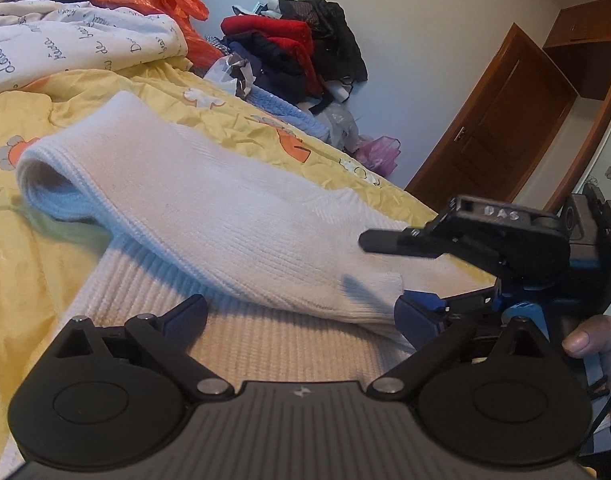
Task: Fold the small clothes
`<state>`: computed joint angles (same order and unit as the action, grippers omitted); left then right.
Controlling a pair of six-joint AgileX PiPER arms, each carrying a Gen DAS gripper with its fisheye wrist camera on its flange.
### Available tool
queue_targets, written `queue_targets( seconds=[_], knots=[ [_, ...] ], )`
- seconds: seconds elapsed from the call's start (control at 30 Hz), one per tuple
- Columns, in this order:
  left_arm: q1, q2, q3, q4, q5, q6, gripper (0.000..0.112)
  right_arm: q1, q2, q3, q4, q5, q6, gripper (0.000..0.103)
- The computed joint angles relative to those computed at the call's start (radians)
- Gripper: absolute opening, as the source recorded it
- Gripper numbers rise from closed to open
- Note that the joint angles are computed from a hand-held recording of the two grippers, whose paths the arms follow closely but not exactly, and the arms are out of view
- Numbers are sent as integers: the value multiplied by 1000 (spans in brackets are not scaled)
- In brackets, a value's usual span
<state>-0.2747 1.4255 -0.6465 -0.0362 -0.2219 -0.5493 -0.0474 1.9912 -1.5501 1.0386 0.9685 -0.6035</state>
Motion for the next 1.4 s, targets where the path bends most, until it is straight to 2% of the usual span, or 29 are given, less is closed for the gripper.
queue_targets(
  seconds=[0.03,0.07,0.1,0.17,0.2,0.33,0.47,0.67,0.8,0.93,1.0,1.17,1.2,1.27,1.3,1.37,1.4],
  knots=[
    [3,0,1,23,-2,-23,102,16,-11,6,-36,-26,4,48],
    [5,0,2,39,-5,-39,102,33,-20,11,-81,-59,1,36],
    [8,0,4,61,-9,-62,102,47,-34,24,-115,-90,-2,16],
    [13,1,5,89,-13,-92,102,40,-52,61,-95,-121,-59,13],
    [14,1,5,96,-15,-99,102,38,-63,74,-89,-130,-84,7],
    [15,0,7,100,-15,-103,102,9,-86,59,-49,-111,-143,7],
    [15,1,6,91,-14,-92,102,-50,-63,-69,-83,-51,-114,7],
    [13,1,5,82,-11,-80,103,-227,-9,-231,-149,29,-76,7],
    [3,3,-1,34,-1,-25,103,-352,32,-271,-149,61,-85,7],
    [-12,7,-13,-58,14,71,103,-408,50,-240,-148,74,-135,7],
    [-17,8,-18,-98,20,111,103,-411,48,-198,-146,55,-168,7],
    [-28,9,-24,-185,28,201,103,-378,35,-80,-166,-53,-225,8],
    [-29,11,-26,-193,28,209,103,-381,27,-51,-135,-69,-250,21],
    [-29,12,-27,-200,30,218,103,-395,8,-20,-85,-77,-278,27],
    [-29,12,-28,-206,30,225,103,-397,-19,13,-70,-113,-294,36],
    [-30,13,-28,-207,30,224,103,-398,-105,131,44,-231,-431,39],
    [-30,13,-29,-208,30,225,103,-403,-139,177,114,-250,-525,39]
  ],
)
